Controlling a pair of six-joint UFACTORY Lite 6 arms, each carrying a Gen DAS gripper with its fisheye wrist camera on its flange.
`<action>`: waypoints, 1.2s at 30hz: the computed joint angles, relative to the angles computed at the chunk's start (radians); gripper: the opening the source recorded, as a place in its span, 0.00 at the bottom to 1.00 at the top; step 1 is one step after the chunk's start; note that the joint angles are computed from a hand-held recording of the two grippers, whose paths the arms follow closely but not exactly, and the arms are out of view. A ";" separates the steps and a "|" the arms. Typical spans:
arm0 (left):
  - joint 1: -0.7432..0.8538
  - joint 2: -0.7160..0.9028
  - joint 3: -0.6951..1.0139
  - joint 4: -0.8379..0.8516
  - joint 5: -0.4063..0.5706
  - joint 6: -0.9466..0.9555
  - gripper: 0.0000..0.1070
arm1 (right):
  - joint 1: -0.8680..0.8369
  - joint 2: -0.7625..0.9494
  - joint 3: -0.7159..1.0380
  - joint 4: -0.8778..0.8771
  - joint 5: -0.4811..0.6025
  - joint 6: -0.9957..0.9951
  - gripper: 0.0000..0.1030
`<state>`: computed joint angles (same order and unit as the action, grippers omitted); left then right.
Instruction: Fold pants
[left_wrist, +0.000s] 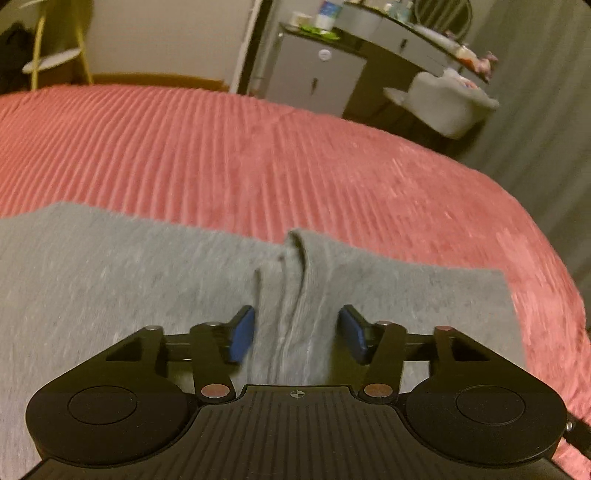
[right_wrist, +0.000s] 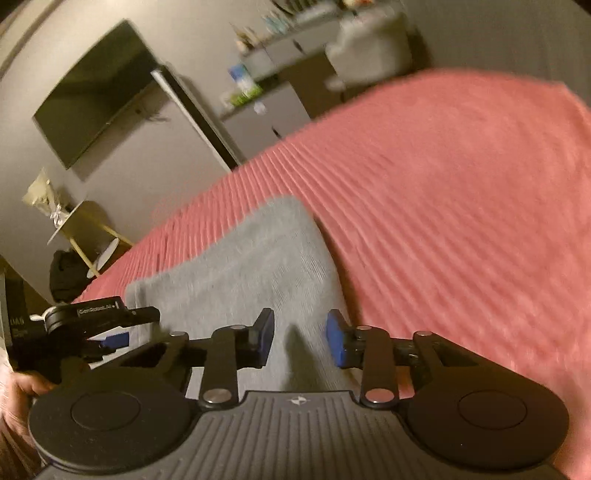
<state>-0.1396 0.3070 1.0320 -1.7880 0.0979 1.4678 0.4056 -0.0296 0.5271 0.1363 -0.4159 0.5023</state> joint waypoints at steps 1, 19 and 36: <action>-0.006 0.001 0.002 0.000 -0.012 0.013 0.50 | 0.013 0.035 0.033 0.006 -0.015 -0.022 0.29; 0.167 -0.190 -0.223 -0.098 0.097 0.110 0.65 | -0.127 -0.256 -0.271 -0.474 -0.010 0.745 0.45; 0.200 -0.352 -0.519 0.125 0.369 -0.179 0.17 | -0.111 -0.264 -0.357 -0.790 -0.238 1.282 0.66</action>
<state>0.0608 -0.0455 0.5128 -1.6626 0.4668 1.2884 0.2948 -0.2938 0.1705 -0.6535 -0.6540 1.7845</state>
